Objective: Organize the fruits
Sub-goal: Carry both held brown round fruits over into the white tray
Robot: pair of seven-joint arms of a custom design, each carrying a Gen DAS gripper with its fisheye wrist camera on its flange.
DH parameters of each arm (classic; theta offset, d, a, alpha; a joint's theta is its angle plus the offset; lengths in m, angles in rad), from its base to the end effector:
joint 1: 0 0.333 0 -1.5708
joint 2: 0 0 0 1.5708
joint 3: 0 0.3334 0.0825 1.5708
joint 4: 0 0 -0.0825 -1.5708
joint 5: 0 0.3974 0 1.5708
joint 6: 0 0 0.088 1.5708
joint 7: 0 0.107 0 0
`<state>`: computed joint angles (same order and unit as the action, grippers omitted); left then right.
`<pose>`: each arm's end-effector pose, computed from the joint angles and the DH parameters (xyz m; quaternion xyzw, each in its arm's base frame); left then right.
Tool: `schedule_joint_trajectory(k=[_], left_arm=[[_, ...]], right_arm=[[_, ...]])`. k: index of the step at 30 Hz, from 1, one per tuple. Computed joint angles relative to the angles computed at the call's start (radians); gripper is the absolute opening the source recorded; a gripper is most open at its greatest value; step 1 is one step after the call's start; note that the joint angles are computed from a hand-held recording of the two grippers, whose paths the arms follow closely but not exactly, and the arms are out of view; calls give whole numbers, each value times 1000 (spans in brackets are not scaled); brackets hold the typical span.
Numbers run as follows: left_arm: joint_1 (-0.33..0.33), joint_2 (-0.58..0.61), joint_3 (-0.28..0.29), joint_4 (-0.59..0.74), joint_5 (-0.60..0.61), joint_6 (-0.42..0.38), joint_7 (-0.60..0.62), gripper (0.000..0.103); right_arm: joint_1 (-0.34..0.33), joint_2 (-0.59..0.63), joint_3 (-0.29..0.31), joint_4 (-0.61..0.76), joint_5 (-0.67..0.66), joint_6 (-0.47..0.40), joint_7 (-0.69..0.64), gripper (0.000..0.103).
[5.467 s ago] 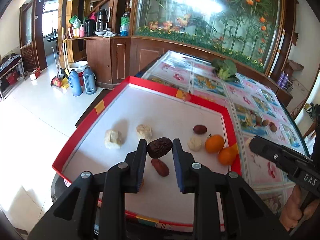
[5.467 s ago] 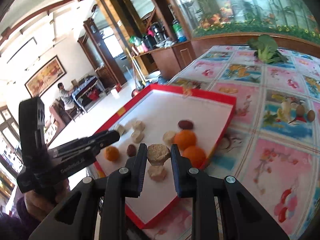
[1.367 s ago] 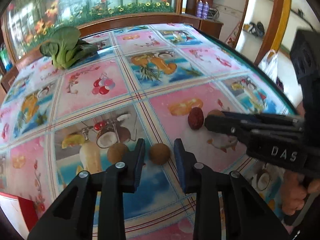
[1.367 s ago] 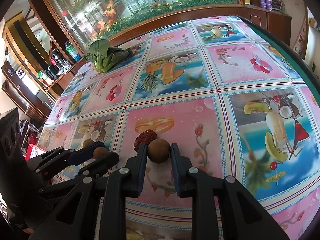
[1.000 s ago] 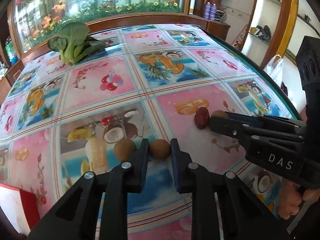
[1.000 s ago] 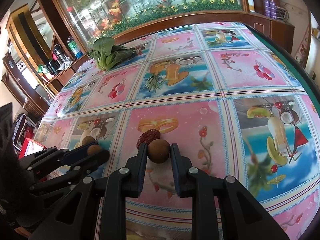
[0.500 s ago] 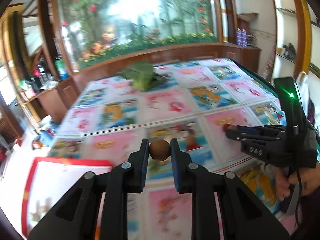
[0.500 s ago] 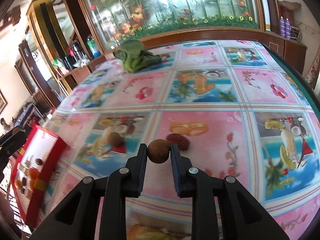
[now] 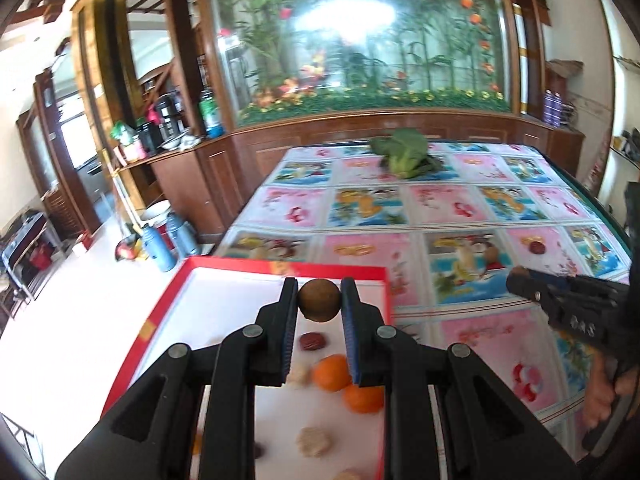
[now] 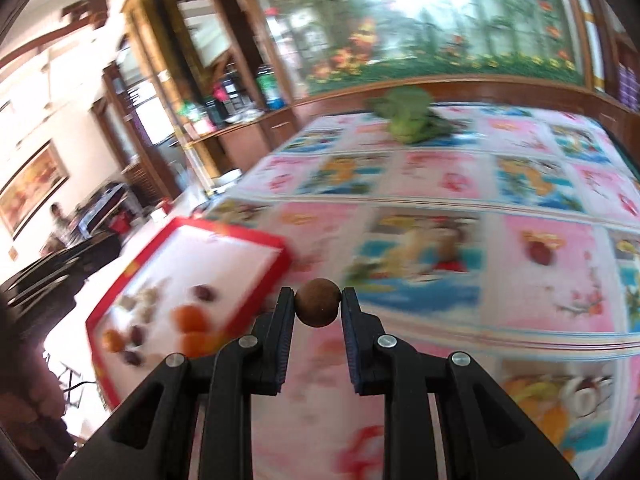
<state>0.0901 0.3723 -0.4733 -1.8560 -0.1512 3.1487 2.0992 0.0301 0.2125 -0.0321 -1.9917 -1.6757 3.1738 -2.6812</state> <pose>0.6652 -0.2089 0.4628 -0.3953 0.7921 -0.3736 0.2771 0.5985 0.0906 0.4029 -0.5165 0.7283 -0.2480 0.3759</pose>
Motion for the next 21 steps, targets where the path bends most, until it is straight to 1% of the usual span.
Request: schedule_joint_trajectory(k=[2, 4, 7, 10, 11, 12, 14, 16, 19, 21], left_arm=[[29, 1, -17, -4, -11, 2, 7, 23], [53, 2, -27, -10, -19, 11, 10, 23], [111, 9, -71, -17, -34, 9, 27, 23], [153, 18, -92, -18, -50, 0, 38, 23], [173, 26, -100, -13, -61, -13, 42, 23], [173, 30, -90, -9, -67, -21, 41, 23], [164, 37, -53, -3, -77, -32, 34, 23], [169, 42, -41, -3, -92, -51, 38, 23], [179, 35, -36, -28, -117, -81, 74, 23], [197, 23, -55, -61, -143, -89, 123, 23]], right_arm=[[17, 14, 9, 18, 40, 5, -61, 22], [45, 28, 7, 32, 115, 13, -157, 22], [86, 47, 1, 47, 199, 14, -261, 22], [129, 61, -18, 58, 224, 15, -300, 22], [127, 71, -7, 56, 287, 18, -370, 22], [130, 78, -5, 55, 318, 22, -405, 22], [119, 95, 26, 49, 414, 20, -513, 22], [89, 116, 81, 42, 521, 13, -632, 22], [124, 127, 65, 38, 564, -8, -680, 22], [147, 131, 44, 34, 592, -25, -701, 22]])
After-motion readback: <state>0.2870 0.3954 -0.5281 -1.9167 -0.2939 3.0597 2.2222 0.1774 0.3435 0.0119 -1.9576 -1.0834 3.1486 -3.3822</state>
